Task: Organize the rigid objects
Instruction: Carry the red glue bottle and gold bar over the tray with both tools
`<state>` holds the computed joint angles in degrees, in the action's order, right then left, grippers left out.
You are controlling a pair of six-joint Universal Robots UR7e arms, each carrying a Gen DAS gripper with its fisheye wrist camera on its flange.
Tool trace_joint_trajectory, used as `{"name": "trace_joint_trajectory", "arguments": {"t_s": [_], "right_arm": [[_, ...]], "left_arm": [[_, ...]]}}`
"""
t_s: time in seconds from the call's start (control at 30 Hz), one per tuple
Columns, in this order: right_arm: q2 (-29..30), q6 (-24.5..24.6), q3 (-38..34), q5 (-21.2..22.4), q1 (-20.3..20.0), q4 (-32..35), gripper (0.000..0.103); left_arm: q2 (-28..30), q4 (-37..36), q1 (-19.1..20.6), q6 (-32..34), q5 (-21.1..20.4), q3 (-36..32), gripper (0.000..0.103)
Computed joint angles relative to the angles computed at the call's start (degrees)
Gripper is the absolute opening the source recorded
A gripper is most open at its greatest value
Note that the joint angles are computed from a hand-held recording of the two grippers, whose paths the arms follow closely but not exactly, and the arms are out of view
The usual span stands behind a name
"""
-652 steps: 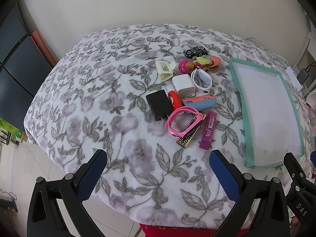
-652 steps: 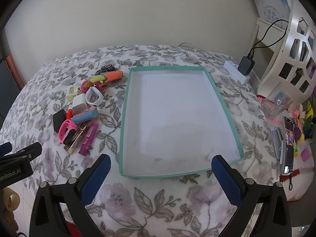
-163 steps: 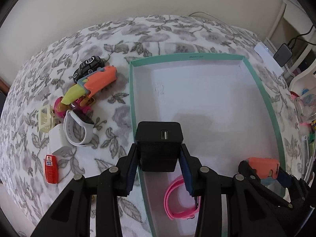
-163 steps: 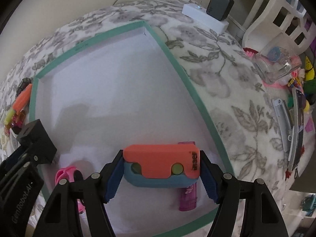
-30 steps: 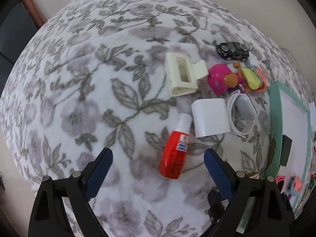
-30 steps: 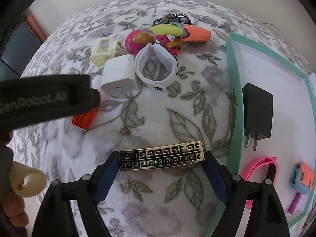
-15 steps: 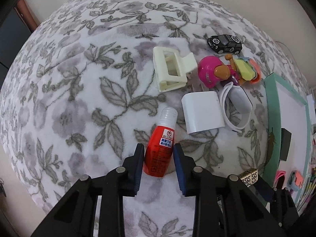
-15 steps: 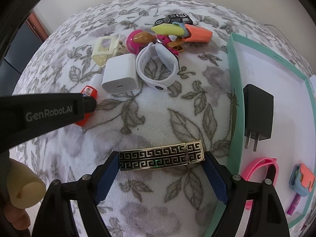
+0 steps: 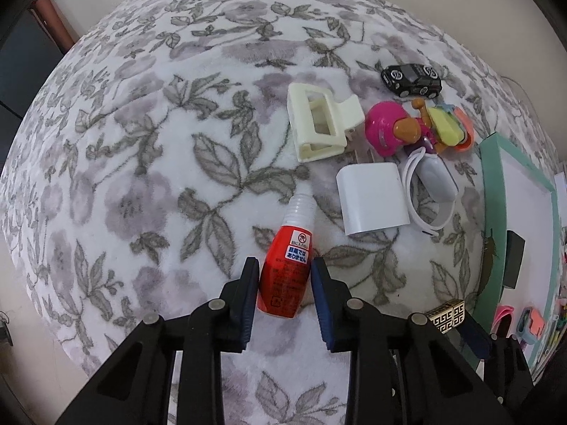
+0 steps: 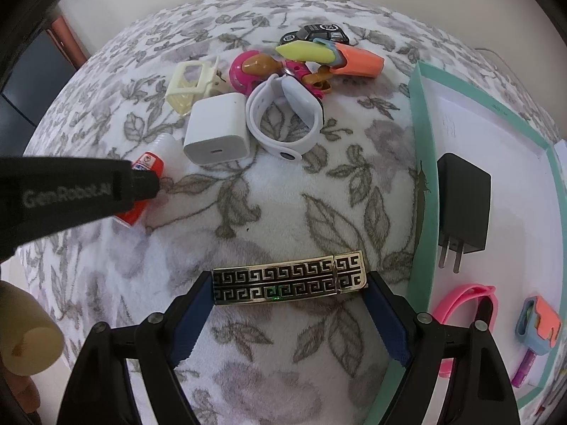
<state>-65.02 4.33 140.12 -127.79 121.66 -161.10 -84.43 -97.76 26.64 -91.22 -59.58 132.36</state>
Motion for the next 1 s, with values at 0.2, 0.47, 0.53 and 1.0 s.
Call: {"name": "trace_joint_trajectory", "arguments": {"t_s": [0.2, 0.47, 0.53, 1.0], "right_arm": [[-0.9, 0.8, -0.3, 0.3, -0.4, 1.7, 0.085], [-5.1, 1.3, -0.4, 2.4, -1.2, 2.1, 0.085], [-6.6, 1.4, -0.3, 2.8, -1.0, 1.8, 0.085], [-18.4, 4.5, -0.9, -7.3, 1.7, -1.9, 0.085]], "left_arm": [[-3.5, 6.3, -3.1, -3.2, 1.2, -1.1, 0.031], [-8.8, 10.5, -7.3, -6.9, 2.1, -1.4, 0.029], [-9.3, 11.4, -8.6, -8.0, 2.8, -2.0, 0.029], [-6.6, 13.5, -14.6, -10.4, 11.3, -7.2, 0.027]]}}
